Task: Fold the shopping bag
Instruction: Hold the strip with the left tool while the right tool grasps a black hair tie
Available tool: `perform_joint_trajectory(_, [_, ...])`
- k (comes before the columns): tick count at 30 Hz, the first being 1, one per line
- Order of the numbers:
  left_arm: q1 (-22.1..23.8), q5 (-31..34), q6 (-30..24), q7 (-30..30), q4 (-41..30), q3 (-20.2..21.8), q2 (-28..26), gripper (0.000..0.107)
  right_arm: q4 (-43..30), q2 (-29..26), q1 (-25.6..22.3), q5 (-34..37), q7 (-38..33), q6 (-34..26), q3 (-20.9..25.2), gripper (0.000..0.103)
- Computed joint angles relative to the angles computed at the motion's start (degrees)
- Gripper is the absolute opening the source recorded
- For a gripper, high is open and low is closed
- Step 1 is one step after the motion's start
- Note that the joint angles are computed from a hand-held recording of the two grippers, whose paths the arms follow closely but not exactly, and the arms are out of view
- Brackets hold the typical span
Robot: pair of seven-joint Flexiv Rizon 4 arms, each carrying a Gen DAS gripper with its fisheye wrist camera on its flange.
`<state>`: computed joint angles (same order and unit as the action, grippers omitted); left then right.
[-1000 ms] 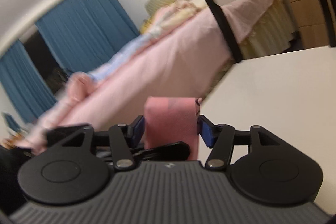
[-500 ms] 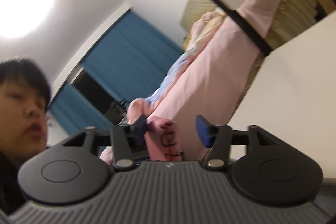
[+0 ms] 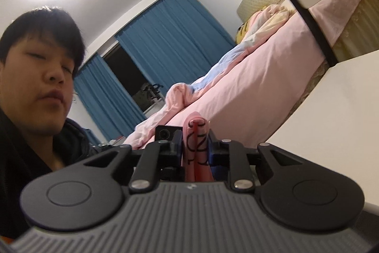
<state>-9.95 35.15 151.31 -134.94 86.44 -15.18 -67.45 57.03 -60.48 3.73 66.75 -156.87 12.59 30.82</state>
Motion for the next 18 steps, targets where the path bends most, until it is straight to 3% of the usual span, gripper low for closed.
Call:
perform_joint_trajectory(5, [-5.25,-16.38,-0.23,13.91,7.73,3.27,3.44,0.014,2.54,2.31,0.95,-0.04,-1.66,7.86,-1.22,0.036])
perform_joint_trajectory(9, [-10.46,-31.80,1.03,25.79,12.76,5.13,5.62,0.014,5.88,4.86,0.59,1.62,-3.92,17.61,-1.56,0.039])
perform_joint_trajectory(12, [-15.41,-45.90,2.04,35.11,15.32,6.22,6.75,0.014,9.50,8.37,2.36,4.83,-4.96,31.52,-4.27,0.039])
perform_joint_trajectory(14, [-19.40,-57.59,2.13,42.13,16.55,6.88,7.42,0.014,11.89,11.54,9.34,7.19,-3.59,44.70,-12.29,0.037])
perform_joint_trajectory(16, [-21.61,-65.81,3.28,46.77,16.58,6.65,7.52,0.014,13.70,11.11,17.31,-2.36,7.92,61.18,-18.05,0.039])
perform_joint_trajectory(18, [-22.62,-71.39,4.98,49.60,16.40,5.87,7.46,0.014,16.99,9.42,25.03,-15.91,26.48,69.47,-26.69,0.038])
